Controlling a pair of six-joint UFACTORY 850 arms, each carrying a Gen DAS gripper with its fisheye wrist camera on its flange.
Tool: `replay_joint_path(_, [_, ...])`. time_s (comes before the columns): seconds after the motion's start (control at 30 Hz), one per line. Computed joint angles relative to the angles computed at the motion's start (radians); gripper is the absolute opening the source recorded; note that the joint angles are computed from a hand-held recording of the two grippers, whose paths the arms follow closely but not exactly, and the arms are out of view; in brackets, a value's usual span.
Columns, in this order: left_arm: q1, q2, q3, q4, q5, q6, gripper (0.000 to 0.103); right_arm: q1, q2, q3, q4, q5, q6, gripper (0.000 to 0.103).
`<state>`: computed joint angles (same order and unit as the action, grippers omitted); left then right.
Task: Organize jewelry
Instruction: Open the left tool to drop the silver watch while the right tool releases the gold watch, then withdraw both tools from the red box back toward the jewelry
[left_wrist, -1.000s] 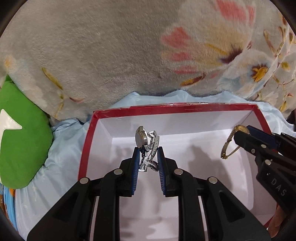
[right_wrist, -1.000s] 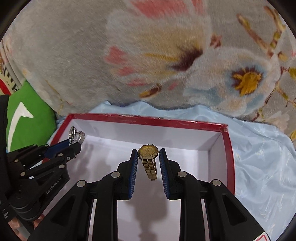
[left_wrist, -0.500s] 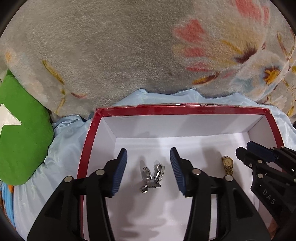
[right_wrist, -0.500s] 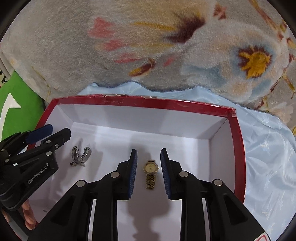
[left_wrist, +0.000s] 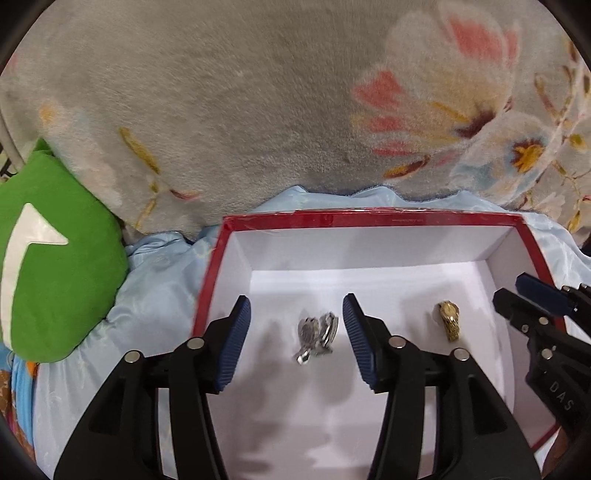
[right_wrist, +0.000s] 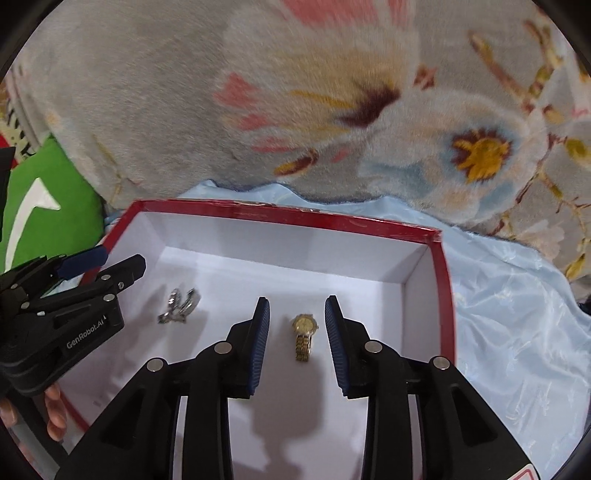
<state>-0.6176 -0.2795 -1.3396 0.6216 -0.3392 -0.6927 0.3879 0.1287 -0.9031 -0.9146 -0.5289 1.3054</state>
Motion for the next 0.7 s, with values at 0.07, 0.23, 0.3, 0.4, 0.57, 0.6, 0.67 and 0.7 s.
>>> replay_joint_path(0.07, [0.001,0.057,0.053,0.02,0.008,-0.003,0.059,0.045,0.062,0.035,-0.048,-0.035,0.05,0.036])
replay_joint_path(0.23, [0.006,0.259,0.237,0.008,0.036,0.031,0.072,0.19,0.221,0.126,-0.103,-0.143,0.155,0.04])
replay_joint_path(0.3, [0.01,0.358,0.324,-0.058,0.038,0.093,0.072,0.264,0.281,0.159,-0.106,-0.207,0.189,0.044])
replay_joint_path(0.4, [-0.005,0.479,0.43,-0.054,0.012,0.097,0.072,0.403,0.354,0.206,-0.111,-0.329,0.256,0.044])
replay_joint_path(0.57, [-0.038,0.659,0.592,-0.033,-0.036,0.075,0.072,0.694,0.405,0.266,-0.103,-0.609,0.404,0.045])
replay_joint_path(0.6, [-0.043,0.689,0.618,-0.061,-0.048,0.093,0.072,0.742,0.415,0.28,-0.094,-0.645,0.436,0.045])
replay_joint_path(0.67, [-0.045,0.758,0.681,-0.133,-0.068,0.141,0.072,0.843,0.423,0.306,-0.066,-0.702,0.522,0.047])
replay_joint_path(0.7, [-0.052,0.789,0.712,-0.144,-0.082,0.139,0.072,0.881,0.425,0.319,-0.053,-0.718,0.558,0.047])
